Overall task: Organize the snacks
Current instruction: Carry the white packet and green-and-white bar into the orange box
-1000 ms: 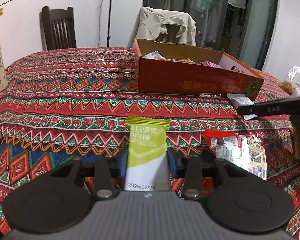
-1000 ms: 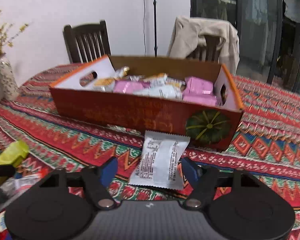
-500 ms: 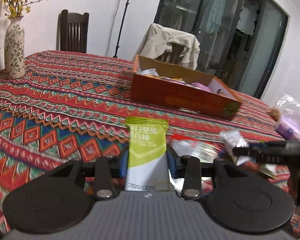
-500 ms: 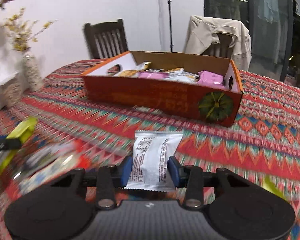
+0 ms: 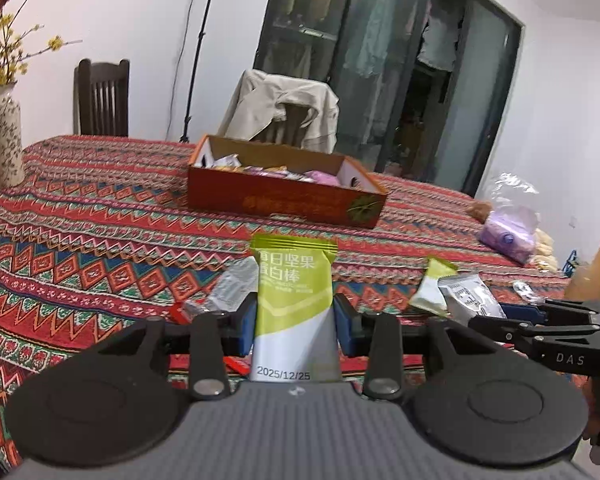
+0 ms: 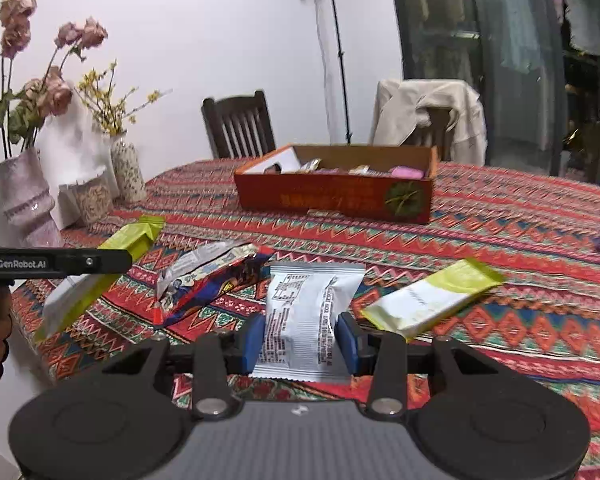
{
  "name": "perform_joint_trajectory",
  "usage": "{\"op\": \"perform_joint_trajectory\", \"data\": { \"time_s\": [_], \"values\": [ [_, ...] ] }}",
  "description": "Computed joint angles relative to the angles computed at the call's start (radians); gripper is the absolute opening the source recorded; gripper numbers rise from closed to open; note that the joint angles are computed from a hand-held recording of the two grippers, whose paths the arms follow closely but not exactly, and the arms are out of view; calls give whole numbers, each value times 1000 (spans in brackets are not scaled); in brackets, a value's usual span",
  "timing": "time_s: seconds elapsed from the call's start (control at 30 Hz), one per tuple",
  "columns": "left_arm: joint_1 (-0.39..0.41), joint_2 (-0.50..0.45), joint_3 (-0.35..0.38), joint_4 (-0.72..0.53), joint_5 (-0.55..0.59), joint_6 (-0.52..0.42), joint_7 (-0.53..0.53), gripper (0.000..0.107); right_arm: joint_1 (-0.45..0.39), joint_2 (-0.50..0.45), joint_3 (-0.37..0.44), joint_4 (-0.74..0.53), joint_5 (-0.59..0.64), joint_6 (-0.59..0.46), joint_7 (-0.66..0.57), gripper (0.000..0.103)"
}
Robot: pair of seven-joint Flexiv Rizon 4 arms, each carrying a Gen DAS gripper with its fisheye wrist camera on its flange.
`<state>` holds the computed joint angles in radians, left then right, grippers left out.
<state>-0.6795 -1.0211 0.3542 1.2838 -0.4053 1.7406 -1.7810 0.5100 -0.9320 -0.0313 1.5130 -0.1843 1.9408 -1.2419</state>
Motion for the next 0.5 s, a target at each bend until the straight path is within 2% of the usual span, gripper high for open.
{"op": "perform_joint_trajectory", "data": {
  "time_s": [0.1, 0.23, 0.37, 0.5],
  "values": [
    [-12, 16, -10, 26, 7, 41, 9, 39, 53, 42, -61, 78, 71, 56, -20, 40],
    [-19, 37, -28, 67, -17, 88, 47, 39, 98, 80, -98, 149, 160, 112, -58, 40],
    [-14, 47, -57, 95, -55, 134, 85, 39, 124, 104, -107, 188, 225, 147, -99, 40],
    [31, 65, -132, 127, -56, 184, 126, 39, 130, 120, -98, 207, 261, 167, -134, 40]
  ]
}}
